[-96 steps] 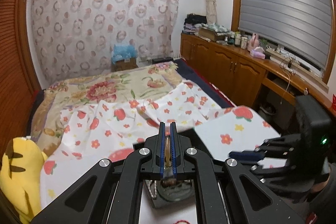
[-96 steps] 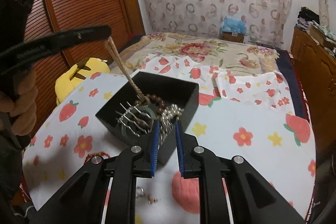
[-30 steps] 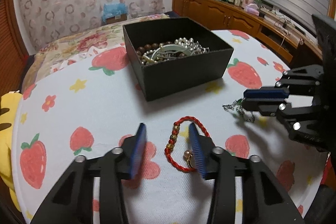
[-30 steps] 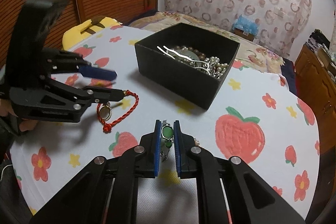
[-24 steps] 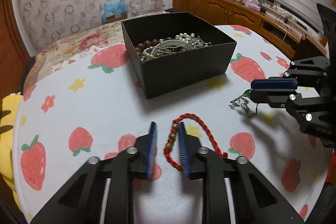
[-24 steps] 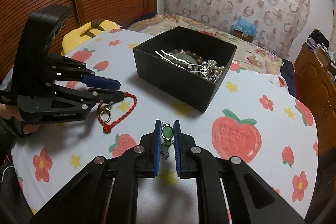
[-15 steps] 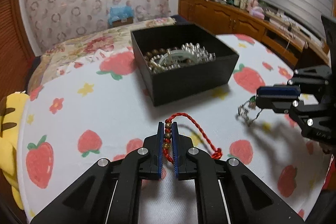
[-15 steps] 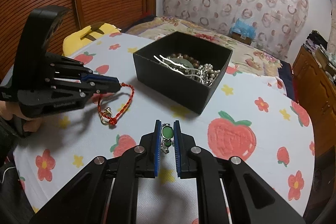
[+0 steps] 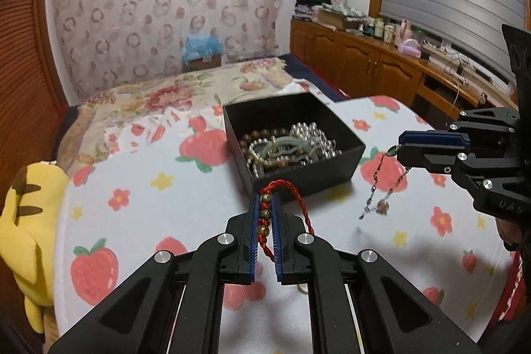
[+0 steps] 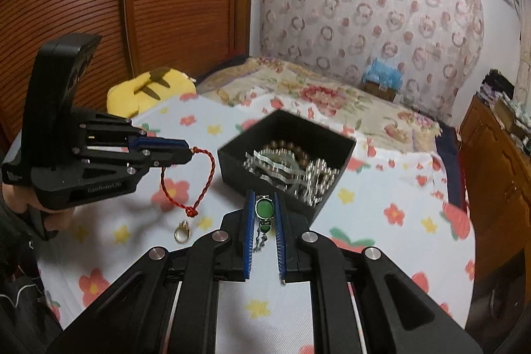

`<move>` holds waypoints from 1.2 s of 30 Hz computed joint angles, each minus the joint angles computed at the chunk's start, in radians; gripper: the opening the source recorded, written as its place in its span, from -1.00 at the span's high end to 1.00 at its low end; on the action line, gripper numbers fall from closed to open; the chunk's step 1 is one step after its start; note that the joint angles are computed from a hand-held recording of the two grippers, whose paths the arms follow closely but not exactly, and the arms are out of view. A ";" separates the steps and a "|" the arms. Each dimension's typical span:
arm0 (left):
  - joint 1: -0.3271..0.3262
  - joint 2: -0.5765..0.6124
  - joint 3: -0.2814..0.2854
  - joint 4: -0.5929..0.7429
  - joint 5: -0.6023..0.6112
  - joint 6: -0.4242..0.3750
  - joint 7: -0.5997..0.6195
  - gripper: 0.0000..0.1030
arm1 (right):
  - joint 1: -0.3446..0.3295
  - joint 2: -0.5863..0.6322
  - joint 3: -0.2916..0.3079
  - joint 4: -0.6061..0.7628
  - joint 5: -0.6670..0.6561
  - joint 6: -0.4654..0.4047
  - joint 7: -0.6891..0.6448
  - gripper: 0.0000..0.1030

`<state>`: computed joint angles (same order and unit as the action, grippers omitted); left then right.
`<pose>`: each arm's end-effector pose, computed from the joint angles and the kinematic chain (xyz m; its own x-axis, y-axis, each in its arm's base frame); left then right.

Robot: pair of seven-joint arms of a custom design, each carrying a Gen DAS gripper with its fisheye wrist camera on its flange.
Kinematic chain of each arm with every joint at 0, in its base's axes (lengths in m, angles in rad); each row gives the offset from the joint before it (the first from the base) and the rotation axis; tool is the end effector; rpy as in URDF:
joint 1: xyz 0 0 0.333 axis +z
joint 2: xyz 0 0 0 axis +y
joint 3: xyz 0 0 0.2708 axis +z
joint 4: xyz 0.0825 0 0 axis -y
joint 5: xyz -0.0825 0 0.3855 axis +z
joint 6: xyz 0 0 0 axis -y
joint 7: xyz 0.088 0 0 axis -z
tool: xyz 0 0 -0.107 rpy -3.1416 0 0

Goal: Organize jewelry
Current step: 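Carry the red bracelet with the left tool while the right tool carries the pendant over the box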

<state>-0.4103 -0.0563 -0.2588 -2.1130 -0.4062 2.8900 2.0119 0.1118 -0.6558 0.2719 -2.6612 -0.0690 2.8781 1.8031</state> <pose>0.4704 -0.3450 0.4891 -0.6985 -0.7155 0.0156 -0.4786 0.4508 -0.7535 0.3932 0.1676 0.4984 0.2055 -0.9774 0.0502 -0.6232 -0.1702 -0.7633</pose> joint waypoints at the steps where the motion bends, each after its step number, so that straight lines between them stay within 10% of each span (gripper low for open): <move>1: 0.001 0.002 0.000 0.006 0.004 0.002 -0.004 0.88 | -0.005 0.004 0.001 0.009 -0.004 0.001 -0.001 0.75; 36: 0.084 0.235 -0.079 0.315 0.253 -0.032 -0.202 0.88 | -0.073 0.340 -0.085 0.294 -0.099 0.063 -0.020 0.74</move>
<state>-0.3268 0.1790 -0.3375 -1.7983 -0.1529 2.8585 1.8103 0.0385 -0.3159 0.1866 -2.3672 -0.1678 2.9412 1.7829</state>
